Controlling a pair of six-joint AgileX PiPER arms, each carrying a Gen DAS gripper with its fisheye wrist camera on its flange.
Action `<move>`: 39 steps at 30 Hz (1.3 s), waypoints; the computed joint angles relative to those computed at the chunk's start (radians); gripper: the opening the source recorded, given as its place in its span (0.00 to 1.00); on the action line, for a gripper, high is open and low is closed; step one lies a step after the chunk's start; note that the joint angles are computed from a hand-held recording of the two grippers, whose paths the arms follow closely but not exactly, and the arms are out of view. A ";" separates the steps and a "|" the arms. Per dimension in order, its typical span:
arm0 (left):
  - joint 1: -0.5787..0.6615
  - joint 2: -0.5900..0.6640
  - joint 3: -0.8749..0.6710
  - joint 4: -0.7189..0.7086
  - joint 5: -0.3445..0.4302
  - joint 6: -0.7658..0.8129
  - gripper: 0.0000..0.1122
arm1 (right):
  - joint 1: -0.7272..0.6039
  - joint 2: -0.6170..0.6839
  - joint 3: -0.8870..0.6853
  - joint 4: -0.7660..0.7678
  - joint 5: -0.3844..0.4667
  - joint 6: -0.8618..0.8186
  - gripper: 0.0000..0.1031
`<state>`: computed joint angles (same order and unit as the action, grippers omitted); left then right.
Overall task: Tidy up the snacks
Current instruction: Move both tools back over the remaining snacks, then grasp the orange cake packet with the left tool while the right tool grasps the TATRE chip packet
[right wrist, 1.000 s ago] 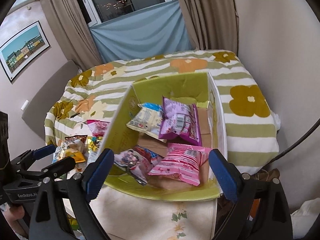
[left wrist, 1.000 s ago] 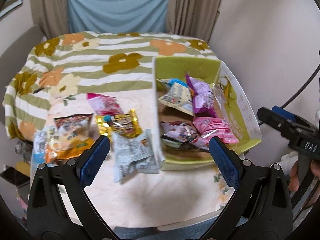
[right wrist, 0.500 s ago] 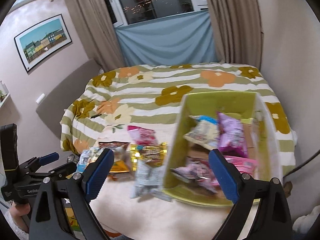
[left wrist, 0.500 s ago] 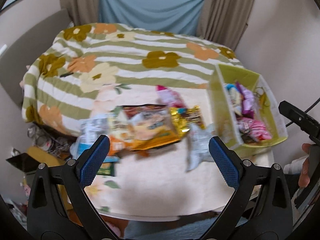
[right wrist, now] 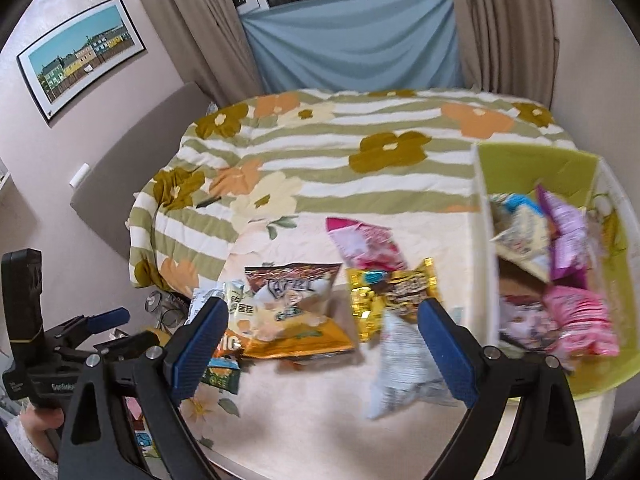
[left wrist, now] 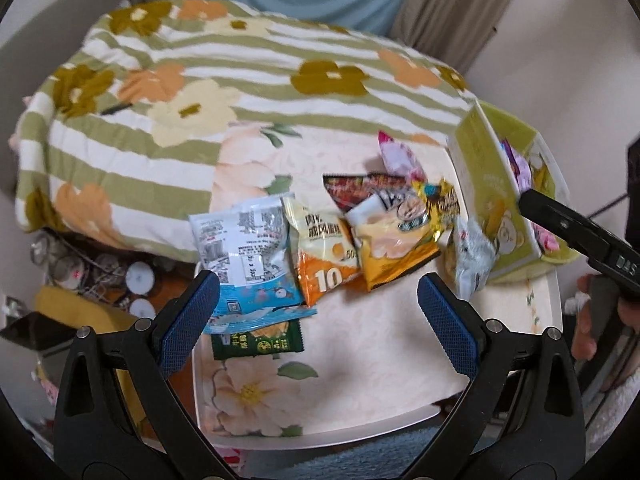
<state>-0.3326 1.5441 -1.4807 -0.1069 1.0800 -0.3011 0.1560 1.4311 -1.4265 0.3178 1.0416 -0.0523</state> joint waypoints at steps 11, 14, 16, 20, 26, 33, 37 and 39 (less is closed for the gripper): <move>0.049 0.117 0.081 -0.123 -0.124 0.111 0.81 | 0.080 0.220 0.002 0.030 -0.058 -0.020 0.92; 0.040 0.148 0.068 -0.126 -0.134 0.096 0.76 | 0.064 0.273 -0.011 0.067 -0.059 -0.060 0.92; 0.029 0.168 0.054 -0.114 -0.136 0.084 0.74 | 0.053 0.303 -0.018 0.097 -0.055 -0.084 0.92; 0.000 0.208 0.015 -0.066 -0.147 0.050 0.73 | 0.046 0.335 -0.021 0.137 -0.049 -0.136 0.91; -0.026 0.254 -0.050 -0.038 -0.119 0.019 0.65 | 0.024 0.369 -0.040 0.208 -0.006 -0.229 0.62; -0.070 0.273 -0.105 0.028 -0.063 -0.010 0.65 | -0.012 0.338 -0.035 0.232 0.002 -0.273 0.49; -0.055 0.306 -0.126 0.000 -0.036 -0.021 0.65 | -0.037 0.340 -0.052 0.227 0.020 -0.275 0.47; -0.058 0.311 -0.129 0.009 -0.031 -0.033 0.65 | -0.050 0.340 -0.052 0.240 0.025 -0.279 0.47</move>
<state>-0.3910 1.8554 -1.6096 -0.0977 1.0491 -0.3340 0.1060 1.7714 -1.4780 0.5574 1.0670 -0.3309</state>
